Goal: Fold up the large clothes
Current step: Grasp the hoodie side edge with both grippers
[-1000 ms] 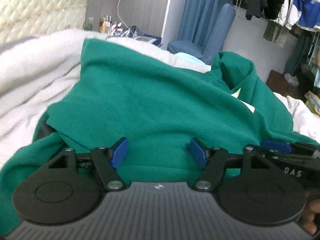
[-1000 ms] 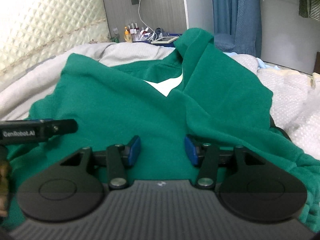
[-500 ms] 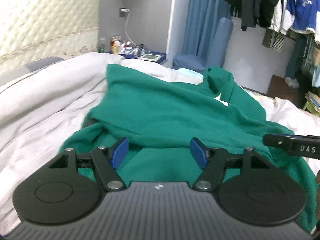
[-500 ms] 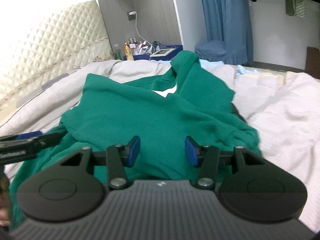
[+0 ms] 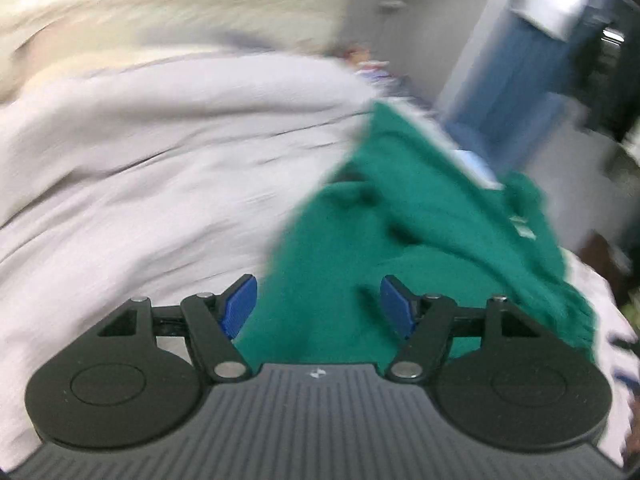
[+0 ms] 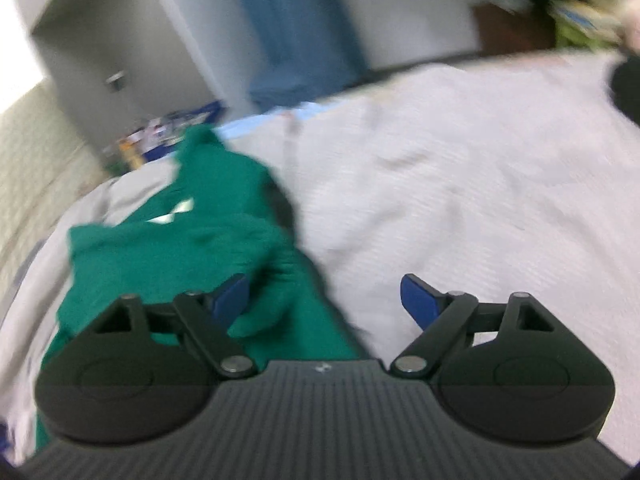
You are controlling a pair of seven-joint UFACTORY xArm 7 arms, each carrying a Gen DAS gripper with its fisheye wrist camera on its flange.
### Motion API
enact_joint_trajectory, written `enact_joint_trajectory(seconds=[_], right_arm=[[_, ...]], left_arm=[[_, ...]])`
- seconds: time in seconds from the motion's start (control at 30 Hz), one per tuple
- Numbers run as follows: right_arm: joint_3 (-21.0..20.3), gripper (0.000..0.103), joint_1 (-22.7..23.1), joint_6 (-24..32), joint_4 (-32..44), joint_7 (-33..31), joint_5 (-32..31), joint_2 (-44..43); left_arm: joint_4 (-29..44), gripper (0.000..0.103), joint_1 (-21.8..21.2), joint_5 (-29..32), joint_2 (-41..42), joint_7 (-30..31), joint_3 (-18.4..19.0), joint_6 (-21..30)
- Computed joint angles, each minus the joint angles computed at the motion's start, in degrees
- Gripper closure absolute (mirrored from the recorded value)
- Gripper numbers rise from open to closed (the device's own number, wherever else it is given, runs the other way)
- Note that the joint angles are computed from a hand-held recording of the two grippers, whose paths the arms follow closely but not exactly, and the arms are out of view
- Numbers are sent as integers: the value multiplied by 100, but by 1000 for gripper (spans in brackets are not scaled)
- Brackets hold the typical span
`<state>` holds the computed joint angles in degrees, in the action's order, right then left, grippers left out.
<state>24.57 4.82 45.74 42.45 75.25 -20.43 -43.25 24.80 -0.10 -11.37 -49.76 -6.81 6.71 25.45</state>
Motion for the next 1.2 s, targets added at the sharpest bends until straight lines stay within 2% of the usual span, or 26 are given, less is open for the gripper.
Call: enact_joint_trajectory(seconds=[0.1, 0.2, 0.3, 0.4, 0.47, 0.6, 0.67, 0.73, 0.8, 0.9, 1.07, 1.1, 1.13, 1.17, 1.2], right_arm=[[-228, 18, 84, 262, -164, 134, 366, -21], [-333, 18, 171, 410, -254, 235, 609, 103], [-420, 17, 297, 323, -331, 238, 722, 216], [-671, 15, 518, -43, -565, 214, 1048, 102], [-900, 15, 729, -527, -851, 179, 1418, -49], [-1008, 15, 979, -1222, -1075, 60, 1927, -75], [-1167, 15, 1209, -1793, -1277, -51, 2258, -154], [-1272, 15, 1448, -2197, -1394, -271, 2494, -165], [-1390, 15, 1703, -2373, -1422, -591, 2663, -131], [-1352, 18, 1844, -2179, -1297, -877, 2789, 2], [-800, 22, 1403, -1198, -772, -833, 2363, 374], [-711, 26, 1384, -1076, -654, -876, 2247, 463], [-677, 38, 1377, -986, -536, -943, 2161, 573], [-642, 45, 1384, -904, -446, -964, 2109, 647], [-593, 58, 1373, -800, -380, -912, 2073, 669]], left_arm=[[47, 30, 227, -150, 149, -255, 235, 251], [148, 30, 178, -404, 389, -321, 453, 424], [288, 29, 28, -614, 716, -233, 570, 624], [402, 29, -90, -952, 931, -81, 744, 903], [443, 29, -165, -1195, 991, 92, 849, 1024], [404, 26, -522, -2009, 753, 786, 1224, 1364], [302, 25, -571, -2378, 537, 1005, 1327, 1457], [249, 25, -456, -2479, 407, 1018, 1258, 1613], [266, 24, -306, -2379, 417, 955, 1083, 1762], [343, 24, -112, -2043, 514, 813, 769, 2049], [403, 25, -47, -1631, 587, 764, 407, 2131], [397, 26, -75, -1635, 541, 790, 438, 2179], [401, 28, -112, -1669, 506, 822, 495, 2247], [420, 40, -160, -1742, 473, 870, 598, 2364], [414, 56, -160, -1823, 423, 870, 671, 2444]])
